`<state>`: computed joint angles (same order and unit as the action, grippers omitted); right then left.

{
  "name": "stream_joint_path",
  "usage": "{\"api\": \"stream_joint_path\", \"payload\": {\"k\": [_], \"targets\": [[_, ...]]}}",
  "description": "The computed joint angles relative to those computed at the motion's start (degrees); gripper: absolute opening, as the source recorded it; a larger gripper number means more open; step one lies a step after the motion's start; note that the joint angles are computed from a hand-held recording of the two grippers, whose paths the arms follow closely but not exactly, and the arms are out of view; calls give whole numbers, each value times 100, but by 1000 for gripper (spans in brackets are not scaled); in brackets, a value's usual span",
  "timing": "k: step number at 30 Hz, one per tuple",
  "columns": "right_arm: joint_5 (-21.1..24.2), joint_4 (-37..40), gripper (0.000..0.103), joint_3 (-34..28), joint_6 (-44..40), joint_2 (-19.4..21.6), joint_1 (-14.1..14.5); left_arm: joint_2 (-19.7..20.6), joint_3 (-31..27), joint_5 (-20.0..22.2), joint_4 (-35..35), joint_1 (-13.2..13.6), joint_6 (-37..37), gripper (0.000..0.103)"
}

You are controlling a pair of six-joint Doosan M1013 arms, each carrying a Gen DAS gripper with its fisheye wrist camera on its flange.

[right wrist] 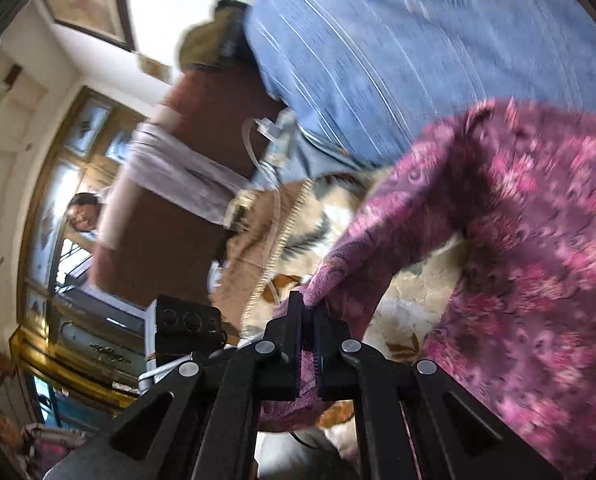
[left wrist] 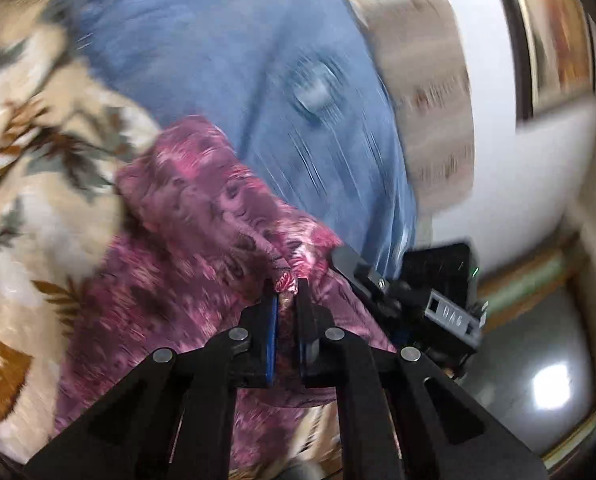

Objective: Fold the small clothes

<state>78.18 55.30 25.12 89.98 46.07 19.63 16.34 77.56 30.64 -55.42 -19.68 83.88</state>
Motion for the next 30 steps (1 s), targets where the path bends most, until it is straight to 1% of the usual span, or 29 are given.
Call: {"api": "stream_joint_path", "payload": {"k": [1,3,5,7,10,11,12,13,14,15,16,17,18,19,20,21,22,23,24,25,27,28,29,30], "targets": [[-87,-56,4,370,-203,-226,-58,50,-121,90,285,-84,-217,5],[-228,-97,4,1148,-589,-651,-206,241,-297,416,306,-259,-278,5],[-292,-346,4,1715,-714,-925,-341,466,-480,736,545,-429,-593,5],[-201,-496,4,2212,-744,-1067,-497,721,-659,985,711,-598,-829,5],[-114,-1072,5,2647,-652,-1073,-600,1174,-1086,1659,1281,-771,-1396,6],[-184,-1173,5,2829,-579,-1086,-647,1240,-1116,1747,1306,-796,-1463,8],[-220,-1157,5,2962,-543,-1101,-686,1247,-1091,1743,1266,-805,-1426,8],[-279,-1030,5,3110,-589,-1128,-739,1216,-1054,1695,1260,-807,-1316,11],[-411,-832,7,3285,-712,-1186,-792,1174,-1025,1649,1279,-805,-1224,20],[-584,-694,10,3438,-838,-1265,-842,1111,-976,1577,1330,-799,-1150,34],[-802,-644,13,3585,-946,-1353,-865,1019,-927,1453,1470,-778,-1084,42],[-957,-679,18,3667,-966,-1417,-869,960,-898,1354,1561,-763,-1037,54],[-1188,-759,35,3803,-934,-1524,-874,865,-807,1229,1675,-725,-987,58],[-1464,-766,53,4001,-973,-1667,-873,795,-769,1125,1908,-681,-1058,59],[-1649,-714,58,4158,-1079,-1776,-872,719,-696,1023,2229,-639,-1247,63],[-1818,-656,61,4355,-1196,-1905,-875,706,-704,991,2508,-572,-1483,65],[-1895,-625,61,4440,-1252,-1973,-858,704,-718,977,2852,-512,-1809,65],[-1983,-630,61,4528,-1304,-2034,-830,762,-824,1109,3369,-452,-2294,65],[-2098,-828,61,4583,-1181,-2070,-782,849,-949,1296,3720,-378,-2651,65],[-2142,-1136,61,4582,-939,-2065,-751,942,-1047,1399,3771,-288,-2709,65],[-2208,-2051,61,4534,-327,-2020,-634,1149,-1249,1636,3798,-181,-2750,64],[-2274,-2292,58,4519,-172,-1995,-573,1206,-1292,1701,3778,-116,-2729,64],[-2227,-2300,55,4507,-171,-1944,-560,1250,-1300,1656,3675,-62,-2612,64],[-2174,-2206,45,4504,-260,-1912,-574,1392,-1457,1707,3658,-66,-2571,64]]}}
